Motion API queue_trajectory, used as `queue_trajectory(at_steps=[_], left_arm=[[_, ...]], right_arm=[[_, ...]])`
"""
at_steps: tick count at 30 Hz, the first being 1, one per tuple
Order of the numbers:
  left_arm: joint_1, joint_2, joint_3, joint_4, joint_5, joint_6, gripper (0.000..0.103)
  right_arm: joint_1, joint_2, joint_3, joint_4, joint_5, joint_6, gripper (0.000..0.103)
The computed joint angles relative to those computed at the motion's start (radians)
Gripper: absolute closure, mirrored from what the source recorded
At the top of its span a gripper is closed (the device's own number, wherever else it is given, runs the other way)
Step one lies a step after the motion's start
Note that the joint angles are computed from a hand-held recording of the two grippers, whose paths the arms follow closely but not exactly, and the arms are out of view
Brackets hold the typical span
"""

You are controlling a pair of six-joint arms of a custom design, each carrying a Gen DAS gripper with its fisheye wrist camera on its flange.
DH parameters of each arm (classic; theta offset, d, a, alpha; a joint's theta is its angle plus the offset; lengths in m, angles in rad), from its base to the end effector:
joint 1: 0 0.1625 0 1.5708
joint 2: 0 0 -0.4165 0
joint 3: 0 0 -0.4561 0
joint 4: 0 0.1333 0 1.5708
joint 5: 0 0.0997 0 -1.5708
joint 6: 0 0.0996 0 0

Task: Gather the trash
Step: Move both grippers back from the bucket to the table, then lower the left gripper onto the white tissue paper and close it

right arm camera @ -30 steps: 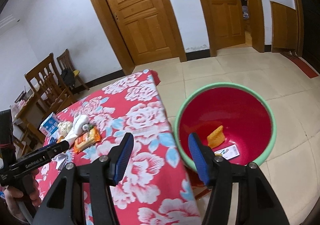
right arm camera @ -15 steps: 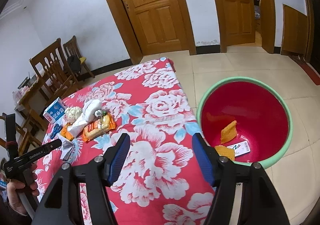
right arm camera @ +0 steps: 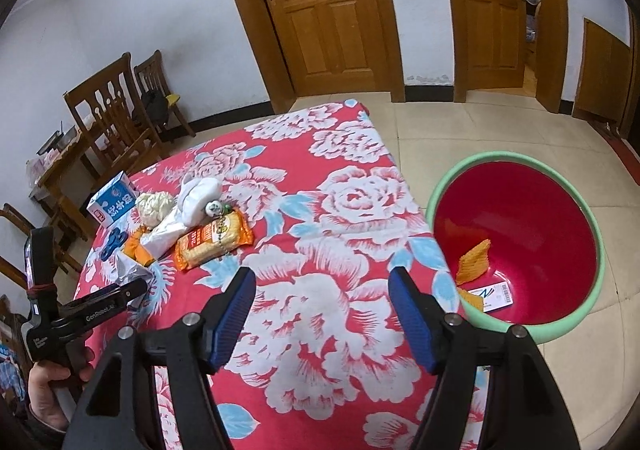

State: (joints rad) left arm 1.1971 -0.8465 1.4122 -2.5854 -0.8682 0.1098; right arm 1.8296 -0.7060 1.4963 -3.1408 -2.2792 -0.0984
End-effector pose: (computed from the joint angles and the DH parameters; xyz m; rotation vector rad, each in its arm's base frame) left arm -0.1021 -0.8019 0.2048 0.3833 2.4018 -0.6654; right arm 0.2612 -0.7190 0.1249 0.0651 -2.3386 1.0158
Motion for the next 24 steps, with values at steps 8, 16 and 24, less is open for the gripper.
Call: queue_trajectory(at_steps=[8, 16, 24], left_arm=[[-0.01, 0.01, 0.018, -0.059, 0.041, 0.03, 0.05], [0.001, -0.015, 0.029, -0.055, -0.02, 0.0, 0.065], [0.017, -0.052, 0.044, -0.065, -0.088, -0.02, 0.092]], right_arm=[[-0.005, 0.026, -0.032, 0.044, 0.02, 0.007, 0.032], [-0.005, 0.05, -0.069, 0.098, 0.041, 0.007, 0.032], [0.002, 0.08, -0.12, 0.142, 0.055, -0.008, 0.032]])
